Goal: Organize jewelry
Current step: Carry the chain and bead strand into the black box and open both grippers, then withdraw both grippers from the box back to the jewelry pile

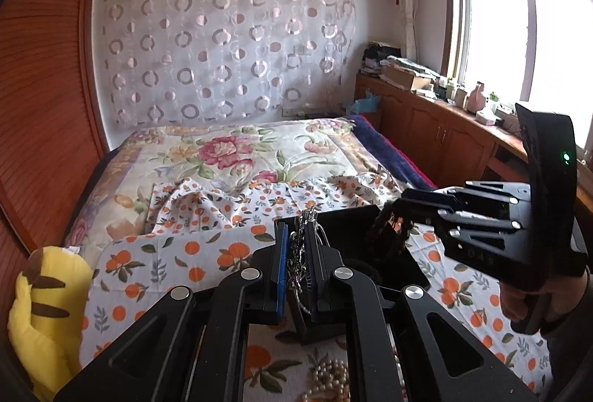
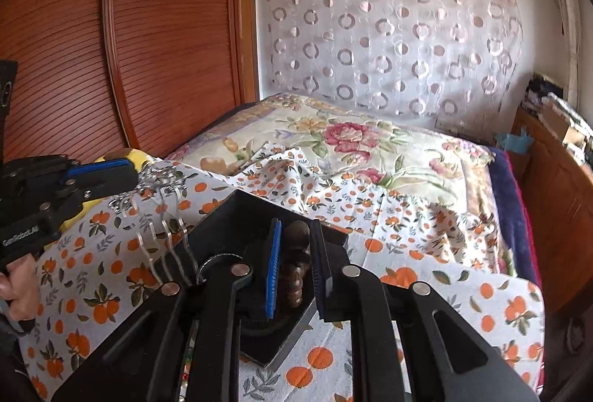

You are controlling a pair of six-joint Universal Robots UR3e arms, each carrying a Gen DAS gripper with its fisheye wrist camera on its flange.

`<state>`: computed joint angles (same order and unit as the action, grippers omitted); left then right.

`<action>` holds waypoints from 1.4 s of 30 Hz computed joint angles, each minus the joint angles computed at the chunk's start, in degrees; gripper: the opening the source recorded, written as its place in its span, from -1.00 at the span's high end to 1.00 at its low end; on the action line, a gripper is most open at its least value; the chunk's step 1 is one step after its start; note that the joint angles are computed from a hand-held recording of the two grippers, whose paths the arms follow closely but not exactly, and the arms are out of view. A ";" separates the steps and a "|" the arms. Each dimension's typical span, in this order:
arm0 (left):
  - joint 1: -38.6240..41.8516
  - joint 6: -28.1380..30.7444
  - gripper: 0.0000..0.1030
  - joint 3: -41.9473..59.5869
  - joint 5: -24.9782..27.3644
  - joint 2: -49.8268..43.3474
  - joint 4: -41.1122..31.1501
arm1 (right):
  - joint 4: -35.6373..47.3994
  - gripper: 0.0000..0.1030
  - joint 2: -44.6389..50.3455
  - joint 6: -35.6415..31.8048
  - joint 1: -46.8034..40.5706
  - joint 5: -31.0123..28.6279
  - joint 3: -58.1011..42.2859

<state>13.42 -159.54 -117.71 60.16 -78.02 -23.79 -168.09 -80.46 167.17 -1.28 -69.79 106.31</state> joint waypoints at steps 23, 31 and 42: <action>-9.05 -3.99 0.85 13.24 5.51 -18.65 0.83 | -7.63 0.38 3.47 2.11 -9.30 1.08 6.88; -8.79 -3.00 0.85 12.38 4.85 -18.69 -0.92 | -8.35 0.38 4.40 1.96 -8.95 0.69 6.99; -3.94 1.47 0.38 3.60 1.78 -7.44 -3.26 | -6.37 0.38 -1.41 0.10 -8.14 -0.27 8.84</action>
